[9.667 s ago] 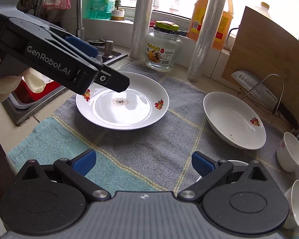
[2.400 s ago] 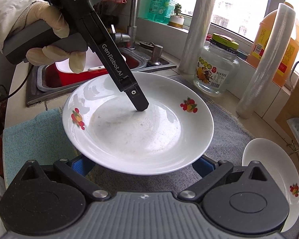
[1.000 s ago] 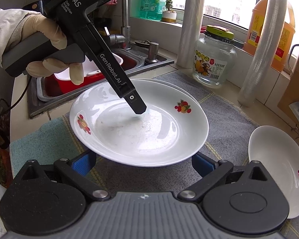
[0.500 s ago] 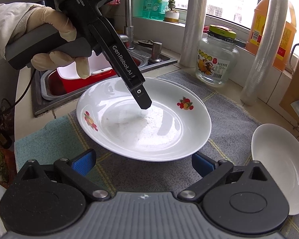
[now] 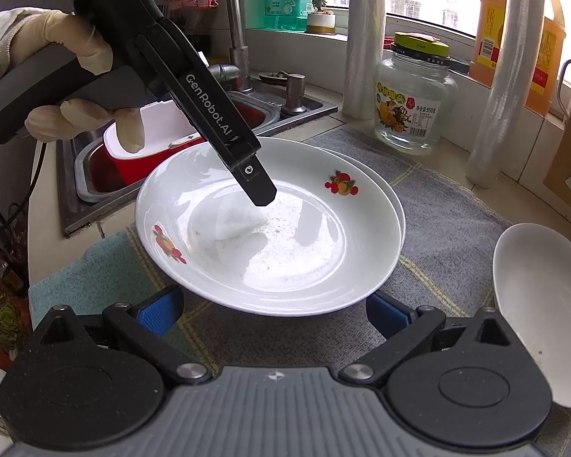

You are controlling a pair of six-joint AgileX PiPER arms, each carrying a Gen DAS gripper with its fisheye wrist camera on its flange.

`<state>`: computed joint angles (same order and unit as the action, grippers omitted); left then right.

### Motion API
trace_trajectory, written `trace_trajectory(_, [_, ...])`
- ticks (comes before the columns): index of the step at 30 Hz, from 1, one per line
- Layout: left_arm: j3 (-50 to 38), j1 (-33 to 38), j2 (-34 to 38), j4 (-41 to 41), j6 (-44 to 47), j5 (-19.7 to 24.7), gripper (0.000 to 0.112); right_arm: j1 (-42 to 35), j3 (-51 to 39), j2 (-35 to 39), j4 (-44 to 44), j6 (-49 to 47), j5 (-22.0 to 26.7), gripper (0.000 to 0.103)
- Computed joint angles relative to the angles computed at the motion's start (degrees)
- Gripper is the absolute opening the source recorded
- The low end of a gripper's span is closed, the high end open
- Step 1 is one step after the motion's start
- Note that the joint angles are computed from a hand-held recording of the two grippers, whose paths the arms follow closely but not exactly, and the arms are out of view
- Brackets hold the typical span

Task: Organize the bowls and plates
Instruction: 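Open the left tool to release the plate onto the stack and withdraw, then move the right tool to a white fruit-print plate and grip its rim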

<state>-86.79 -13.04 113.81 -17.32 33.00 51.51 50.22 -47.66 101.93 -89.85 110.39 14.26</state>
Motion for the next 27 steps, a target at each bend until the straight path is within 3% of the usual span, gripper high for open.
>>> trace_trajectory(4, [0.5, -0.4, 0.1, 2.7, -2.2, -1.1, 0.081, -0.8, 0.4, -0.1, -5.8, 5.5, -1.1, 0.103])
trace_trajectory(6, [0.8, 0.2, -0.1, 1.3, -1.5, -0.9, 0.082, -0.4, -0.2, 0.1, -3.1, 2.4, -0.1, 0.103])
trace_trajectory(9, [6.8, 0.4, -4.3, -1.5, 3.0, -8.0, 0.082, 0.4, -0.6, -0.1, 2.1, -3.6, 1.6, 0.103])
trace_trajectory(12, [14.9, 1.1, -9.9, -11.4, 15.9, -16.5, 0.091, 2.2, -0.3, -1.4, 8.5, -9.0, 5.6, 0.103])
trace_trajectory(16, [22.3, 0.1, -14.4, -26.4, 33.2, -24.4, 0.097, 6.0, 0.3, -3.2, 17.0, -13.0, 15.3, 0.103])
trace_trajectory(22, [26.1, -4.8, -16.0, -35.9, 45.7, -26.4, 0.097, 10.5, 5.0, -8.2, 26.2, -10.0, 28.0, 0.103])
trace_trajectory(27, [29.6, -10.3, -17.2, -43.6, 50.9, -29.0, 0.097, 12.9, 10.7, -14.9, 31.1, -6.8, 34.0, 0.103])
